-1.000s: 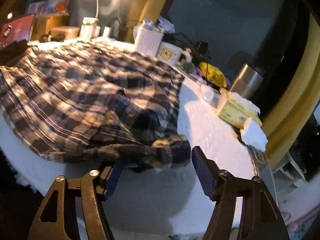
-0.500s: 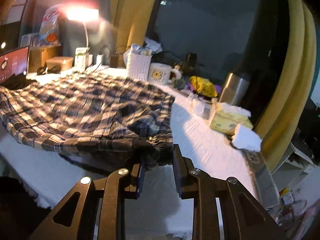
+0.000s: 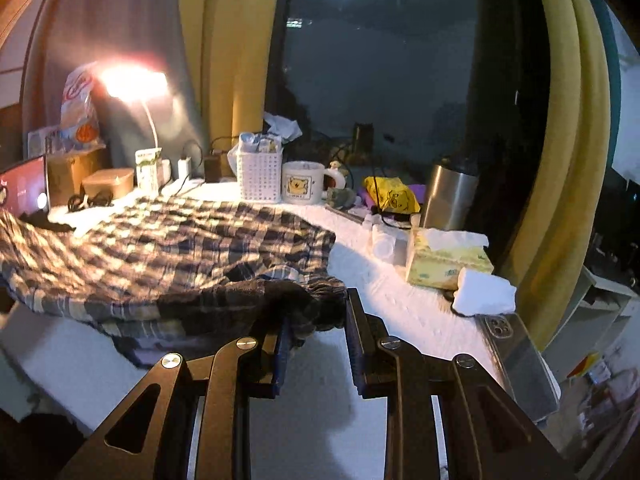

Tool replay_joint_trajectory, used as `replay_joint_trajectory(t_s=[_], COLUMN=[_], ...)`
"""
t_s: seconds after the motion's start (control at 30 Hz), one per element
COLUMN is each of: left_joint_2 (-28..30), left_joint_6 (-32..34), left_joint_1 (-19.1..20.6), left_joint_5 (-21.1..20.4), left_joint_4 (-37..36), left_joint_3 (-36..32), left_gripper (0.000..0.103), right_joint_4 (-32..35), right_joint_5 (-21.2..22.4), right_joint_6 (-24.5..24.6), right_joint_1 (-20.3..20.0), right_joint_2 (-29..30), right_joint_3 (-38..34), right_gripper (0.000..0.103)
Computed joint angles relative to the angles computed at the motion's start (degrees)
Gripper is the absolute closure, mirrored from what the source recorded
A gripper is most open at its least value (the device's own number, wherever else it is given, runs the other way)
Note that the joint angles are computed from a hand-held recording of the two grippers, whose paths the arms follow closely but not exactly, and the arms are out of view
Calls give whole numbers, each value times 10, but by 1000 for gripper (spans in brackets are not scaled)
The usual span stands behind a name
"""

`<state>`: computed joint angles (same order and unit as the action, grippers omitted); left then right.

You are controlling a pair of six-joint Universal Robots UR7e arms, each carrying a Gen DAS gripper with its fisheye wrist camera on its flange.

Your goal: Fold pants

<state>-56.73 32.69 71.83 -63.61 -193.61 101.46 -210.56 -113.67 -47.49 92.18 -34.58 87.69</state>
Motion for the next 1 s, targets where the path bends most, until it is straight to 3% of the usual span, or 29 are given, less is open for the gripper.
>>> replay_joint_trajectory(t_s=[0.67,1.0], left_joint_2=[70,125], left_joint_6=[24,19], left_joint_1=[0,13], left_joint_5=[0,-32], left_joint_4=[17,59], left_joint_3=[-148,-254], left_gripper=[100,100], right_joint_4=[85,159], right_joint_5=[18,30], right_joint_6=[38,48], right_joint_1=[9,8], right_joint_2=[21,58], right_joint_3=[-120,-225], right_gripper=[77,77])
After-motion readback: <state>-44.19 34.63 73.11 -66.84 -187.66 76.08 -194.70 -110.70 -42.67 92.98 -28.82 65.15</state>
